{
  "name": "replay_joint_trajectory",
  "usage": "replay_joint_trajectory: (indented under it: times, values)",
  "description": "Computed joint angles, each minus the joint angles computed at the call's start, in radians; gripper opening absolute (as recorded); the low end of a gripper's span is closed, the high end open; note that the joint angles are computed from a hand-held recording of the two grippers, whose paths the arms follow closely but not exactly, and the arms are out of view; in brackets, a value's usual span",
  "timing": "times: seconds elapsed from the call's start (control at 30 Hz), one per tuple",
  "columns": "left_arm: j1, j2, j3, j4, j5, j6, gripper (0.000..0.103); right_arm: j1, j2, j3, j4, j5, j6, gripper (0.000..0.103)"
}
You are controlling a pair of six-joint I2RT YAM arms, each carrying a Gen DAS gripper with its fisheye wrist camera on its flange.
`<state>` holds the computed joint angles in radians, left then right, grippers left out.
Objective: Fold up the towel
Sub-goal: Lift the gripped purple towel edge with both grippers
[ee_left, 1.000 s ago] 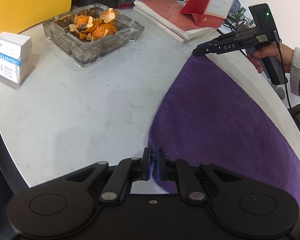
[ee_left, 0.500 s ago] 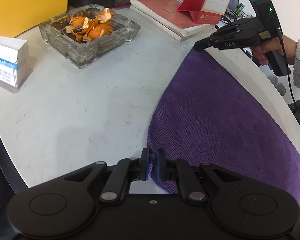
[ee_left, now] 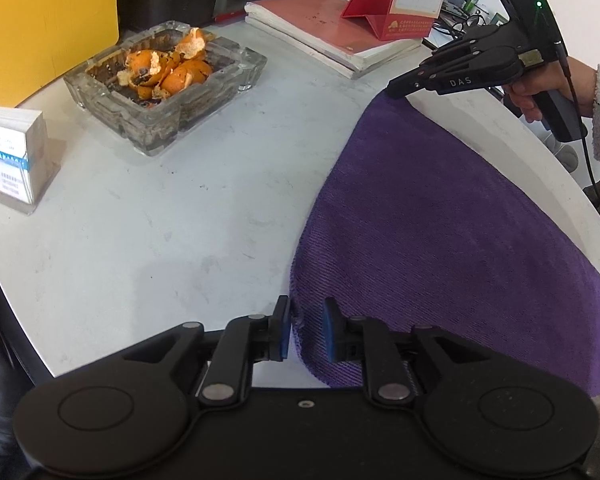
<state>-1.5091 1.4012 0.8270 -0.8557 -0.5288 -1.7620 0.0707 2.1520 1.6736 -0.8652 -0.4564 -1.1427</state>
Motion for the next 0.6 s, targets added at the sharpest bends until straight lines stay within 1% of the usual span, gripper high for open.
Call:
replay_joint_trajectory:
  times: [0.1,0.13,0.17,0.3,0.6]
  values:
    - [-0.005,-0.004,-0.010,0.011,-0.008,-0.009,0.013,0.001,0.005,-0.002,0.003,0.007,-0.002,0.003]
    - [-0.006,-0.012,-0.020,0.018,-0.008,-0.017,0.007,0.002,0.006,-0.002,0.005,0.008,0.000,0.003]
    - [-0.009,-0.019,-0.029,0.020,-0.011,-0.034,0.005,0.002,0.007,-0.003,0.006,0.009,0.002,0.003]
    - [-0.028,-0.050,-0.045,0.020,-0.035,-0.065,0.004,0.001,0.002,-0.007,0.009,0.004,0.005,0.003]
    - [-0.062,-0.061,0.012,-0.035,-0.089,-0.062,0.004,-0.018,-0.059,-0.016,-0.017,0.001,-0.022,0.003]
